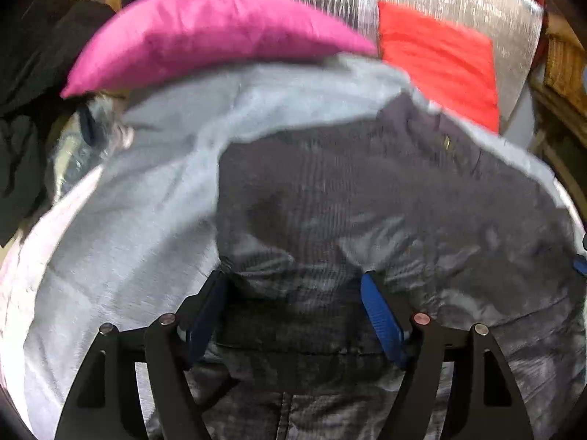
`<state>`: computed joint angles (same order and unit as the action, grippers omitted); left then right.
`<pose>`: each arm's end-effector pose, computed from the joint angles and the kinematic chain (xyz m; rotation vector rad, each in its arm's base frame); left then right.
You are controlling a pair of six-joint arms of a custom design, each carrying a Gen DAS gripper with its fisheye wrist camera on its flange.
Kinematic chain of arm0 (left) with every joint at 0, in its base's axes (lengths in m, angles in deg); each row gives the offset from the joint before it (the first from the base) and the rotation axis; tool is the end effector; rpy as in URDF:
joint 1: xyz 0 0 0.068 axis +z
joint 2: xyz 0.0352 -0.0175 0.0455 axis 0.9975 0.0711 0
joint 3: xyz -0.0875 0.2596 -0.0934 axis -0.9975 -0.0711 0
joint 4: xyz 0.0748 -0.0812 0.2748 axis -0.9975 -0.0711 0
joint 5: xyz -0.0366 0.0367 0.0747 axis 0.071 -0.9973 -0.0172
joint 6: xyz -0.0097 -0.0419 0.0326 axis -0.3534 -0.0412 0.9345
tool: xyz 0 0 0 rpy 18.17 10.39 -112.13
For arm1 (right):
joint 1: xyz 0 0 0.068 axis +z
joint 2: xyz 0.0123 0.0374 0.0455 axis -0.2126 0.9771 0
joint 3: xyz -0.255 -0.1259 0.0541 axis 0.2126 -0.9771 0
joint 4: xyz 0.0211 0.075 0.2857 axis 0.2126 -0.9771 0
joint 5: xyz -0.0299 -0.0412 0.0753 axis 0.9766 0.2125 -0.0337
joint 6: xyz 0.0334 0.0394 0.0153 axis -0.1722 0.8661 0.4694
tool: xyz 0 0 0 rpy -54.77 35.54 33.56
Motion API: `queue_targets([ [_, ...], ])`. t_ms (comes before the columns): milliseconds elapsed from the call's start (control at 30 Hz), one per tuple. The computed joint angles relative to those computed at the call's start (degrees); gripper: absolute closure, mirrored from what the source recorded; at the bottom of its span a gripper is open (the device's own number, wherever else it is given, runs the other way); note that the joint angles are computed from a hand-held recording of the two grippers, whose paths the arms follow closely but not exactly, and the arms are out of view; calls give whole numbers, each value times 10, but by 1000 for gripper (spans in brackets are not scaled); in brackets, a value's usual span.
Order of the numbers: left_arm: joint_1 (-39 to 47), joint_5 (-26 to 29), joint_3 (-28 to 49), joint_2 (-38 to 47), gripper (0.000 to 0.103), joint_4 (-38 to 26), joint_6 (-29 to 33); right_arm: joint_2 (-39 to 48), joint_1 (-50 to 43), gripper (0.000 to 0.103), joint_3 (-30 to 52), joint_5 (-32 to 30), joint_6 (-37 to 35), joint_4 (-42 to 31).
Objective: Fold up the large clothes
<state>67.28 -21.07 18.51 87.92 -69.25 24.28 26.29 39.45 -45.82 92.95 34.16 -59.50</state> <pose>0.2611 -0.0879 0.3074 0.3220 2.4230 -0.1666 0.1106 0.1107 0.2652 0.6801 2.1586 0.5669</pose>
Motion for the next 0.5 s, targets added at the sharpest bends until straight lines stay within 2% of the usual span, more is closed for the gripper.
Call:
queue_targets([
  [100, -18, -19, -7, -6, 27, 6, 20, 7, 13, 36, 16, 9, -30, 21],
  [167, -28, -29, 0, 32, 27, -11, 22, 25, -17, 36, 12, -21, -51, 35],
  [233, -33, -41, -13, 30, 25, 10, 25, 37, -63, 36, -15, -68, -30, 39],
  [267, -36, -48, -11, 28, 25, 7, 22, 31, -65, 36, -28, -68, -31, 51],
  [400, -29, -39, -6, 5, 25, -5, 10, 31, 2, 36, 6, 1, -22, 20],
  [500, -14, -24, -28, -31, 25, 14, 7, 33, 39, 36, 23, 37, -35, 16],
])
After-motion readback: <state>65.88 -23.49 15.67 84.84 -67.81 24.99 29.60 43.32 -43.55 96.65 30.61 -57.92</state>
